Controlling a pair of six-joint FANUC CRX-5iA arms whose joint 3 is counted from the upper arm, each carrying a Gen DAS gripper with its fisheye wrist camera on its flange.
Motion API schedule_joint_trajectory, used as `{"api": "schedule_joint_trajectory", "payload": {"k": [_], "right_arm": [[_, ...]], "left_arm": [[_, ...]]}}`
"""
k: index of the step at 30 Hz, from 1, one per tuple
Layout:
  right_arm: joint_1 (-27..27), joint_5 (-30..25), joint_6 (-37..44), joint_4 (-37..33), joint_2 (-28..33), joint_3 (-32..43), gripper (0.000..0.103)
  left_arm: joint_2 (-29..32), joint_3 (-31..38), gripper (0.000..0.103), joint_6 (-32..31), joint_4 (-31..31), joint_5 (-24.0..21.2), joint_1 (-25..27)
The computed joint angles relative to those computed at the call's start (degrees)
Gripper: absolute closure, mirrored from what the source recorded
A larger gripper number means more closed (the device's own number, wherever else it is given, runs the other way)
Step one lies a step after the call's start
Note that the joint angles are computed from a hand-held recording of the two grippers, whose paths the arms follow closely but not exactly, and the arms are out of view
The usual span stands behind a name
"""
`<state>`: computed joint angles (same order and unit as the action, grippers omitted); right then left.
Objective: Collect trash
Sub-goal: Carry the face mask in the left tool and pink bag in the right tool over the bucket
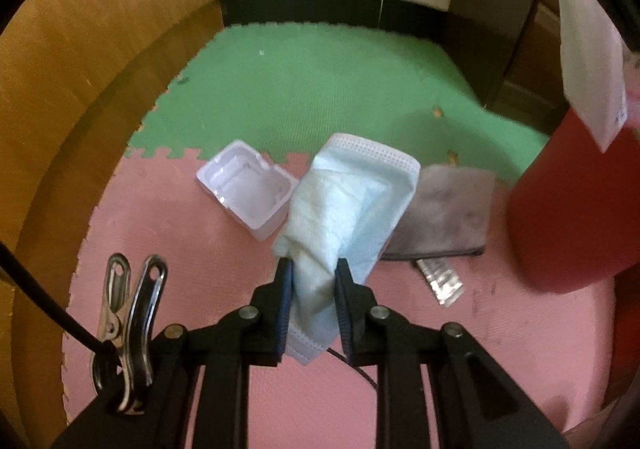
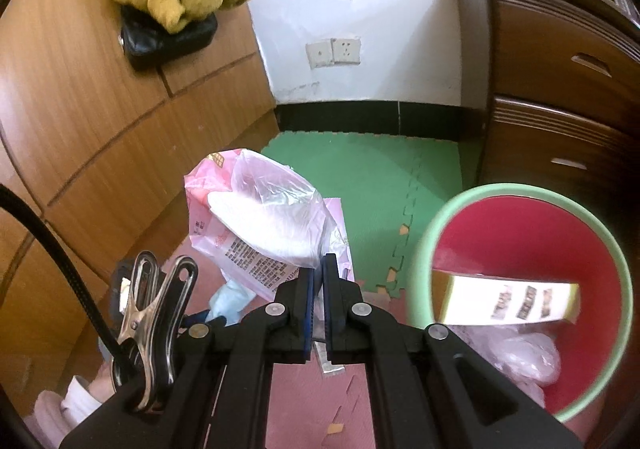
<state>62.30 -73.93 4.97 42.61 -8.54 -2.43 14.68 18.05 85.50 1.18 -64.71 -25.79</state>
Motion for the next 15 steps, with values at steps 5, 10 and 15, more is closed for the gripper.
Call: {"api": "schedule_joint_trajectory", "payload": {"k": [5,10,15], "right_arm": [[3.22,-0.48,-8.46,4.92,-4.82,-4.62,0.098],[6.79,-3.47,-16.07,8.90,-8.50,-8.52,0.098],[9.84,-9.01,-19.18,12.03,-10.93,-10.68,0.098]], "left_arm": [[-3.08,0.19,0.082,0.91,-0.59,-0.05,-1.82],[-4.92,1.22,0.082,1.40,2.11,-0.63,-3.65],[-4.96,5.06,0.082,3.15,2.87,-1.49,-6.42]]}}
